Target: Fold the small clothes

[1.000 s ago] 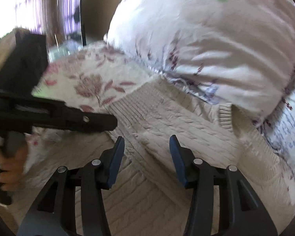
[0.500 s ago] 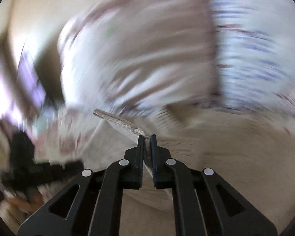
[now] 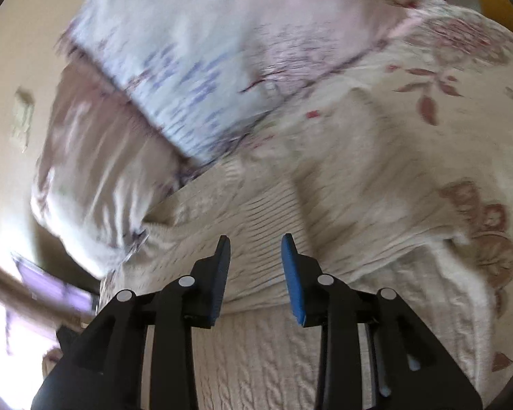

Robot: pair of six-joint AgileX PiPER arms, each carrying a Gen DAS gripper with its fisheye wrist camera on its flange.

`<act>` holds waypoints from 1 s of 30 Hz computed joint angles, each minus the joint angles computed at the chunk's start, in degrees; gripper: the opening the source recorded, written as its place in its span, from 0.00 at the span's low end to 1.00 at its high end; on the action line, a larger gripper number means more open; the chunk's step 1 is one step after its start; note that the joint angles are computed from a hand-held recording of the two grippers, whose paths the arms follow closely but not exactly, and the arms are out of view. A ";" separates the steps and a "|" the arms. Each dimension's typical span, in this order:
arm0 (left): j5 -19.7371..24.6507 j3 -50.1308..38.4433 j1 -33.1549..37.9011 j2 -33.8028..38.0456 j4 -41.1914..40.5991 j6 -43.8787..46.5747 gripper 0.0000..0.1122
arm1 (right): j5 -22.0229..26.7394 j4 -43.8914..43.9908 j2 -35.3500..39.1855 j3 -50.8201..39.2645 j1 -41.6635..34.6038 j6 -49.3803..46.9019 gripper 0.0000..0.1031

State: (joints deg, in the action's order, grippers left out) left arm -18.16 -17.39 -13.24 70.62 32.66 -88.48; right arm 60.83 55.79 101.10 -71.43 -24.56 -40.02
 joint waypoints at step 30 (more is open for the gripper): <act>4.11 -0.68 -2.17 -5.14 22.74 -19.30 0.53 | -4.35 -6.44 2.46 -3.58 1.78 -1.03 0.27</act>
State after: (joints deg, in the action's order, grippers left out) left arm -14.05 -18.06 -15.41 65.48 55.40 -107.79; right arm 56.48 49.35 103.56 -75.00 -22.78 -41.05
